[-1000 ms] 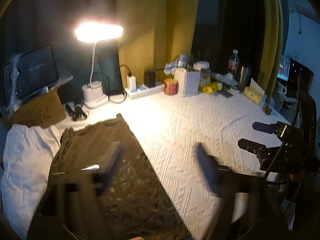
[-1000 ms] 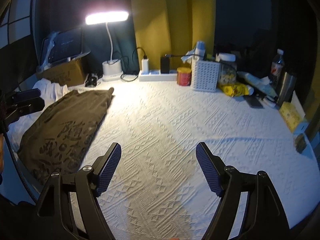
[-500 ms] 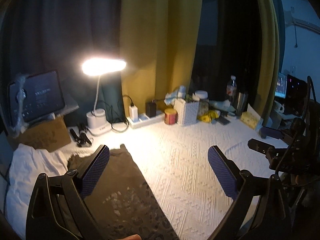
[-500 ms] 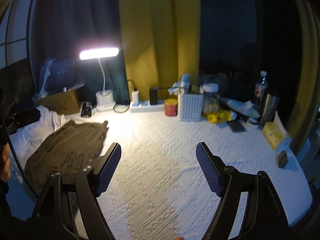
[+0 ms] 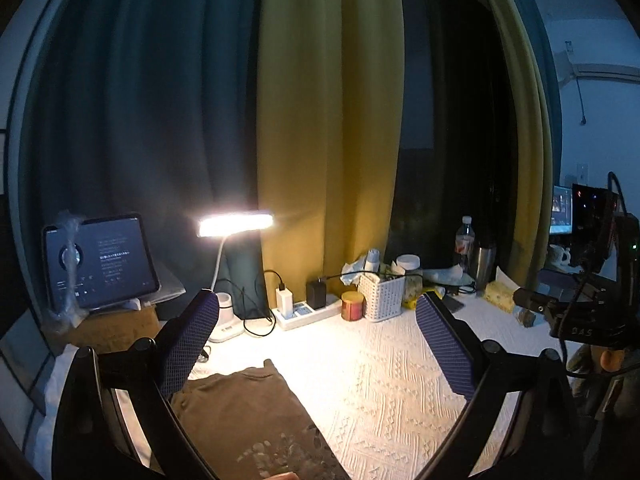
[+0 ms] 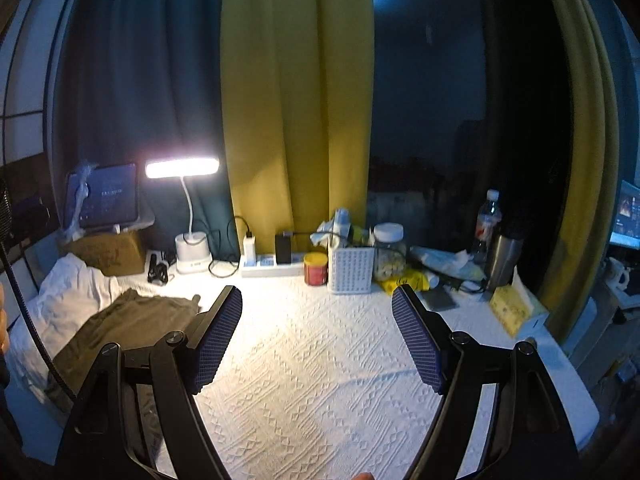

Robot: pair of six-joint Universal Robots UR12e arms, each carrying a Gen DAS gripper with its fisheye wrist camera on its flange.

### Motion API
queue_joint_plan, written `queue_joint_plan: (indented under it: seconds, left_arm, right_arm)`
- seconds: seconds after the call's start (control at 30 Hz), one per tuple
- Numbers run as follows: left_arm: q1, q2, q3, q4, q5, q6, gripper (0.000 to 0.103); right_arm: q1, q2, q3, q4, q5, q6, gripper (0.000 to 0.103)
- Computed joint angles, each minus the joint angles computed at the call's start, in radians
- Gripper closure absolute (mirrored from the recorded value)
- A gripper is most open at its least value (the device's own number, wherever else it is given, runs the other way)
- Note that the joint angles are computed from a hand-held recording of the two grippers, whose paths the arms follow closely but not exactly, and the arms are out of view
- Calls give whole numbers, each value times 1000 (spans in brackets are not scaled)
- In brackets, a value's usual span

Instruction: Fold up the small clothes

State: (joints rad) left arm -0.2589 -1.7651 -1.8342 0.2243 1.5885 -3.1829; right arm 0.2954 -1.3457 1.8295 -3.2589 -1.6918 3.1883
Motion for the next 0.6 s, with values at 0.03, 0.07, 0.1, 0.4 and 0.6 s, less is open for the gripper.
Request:
queue_joint_plan:
  seconds: [0.03, 0.07, 0.1, 0.4, 0.6]
  left_arm:
    - [0, 2, -1, 4, 3, -2, 5]
    - [1, 3, -2, 8, 5, -2, 5]
    - [0, 4, -4, 15, 10, -1, 5]
    - [0, 35, -37, 85, 32, -3, 5]
    - [-3, 56, -59, 117, 58, -5, 5]
  right_arm:
    - [2, -3, 1, -6, -3, 0, 23]
    - [4, -8, 3, -16, -8, -2, 23]
    - [6, -11, 5, -25, -11, -4, 23]
    - [26, -37, 14, -105, -33, -17, 23]
    - [42, -52, 20, -136, -42, -27, 23]
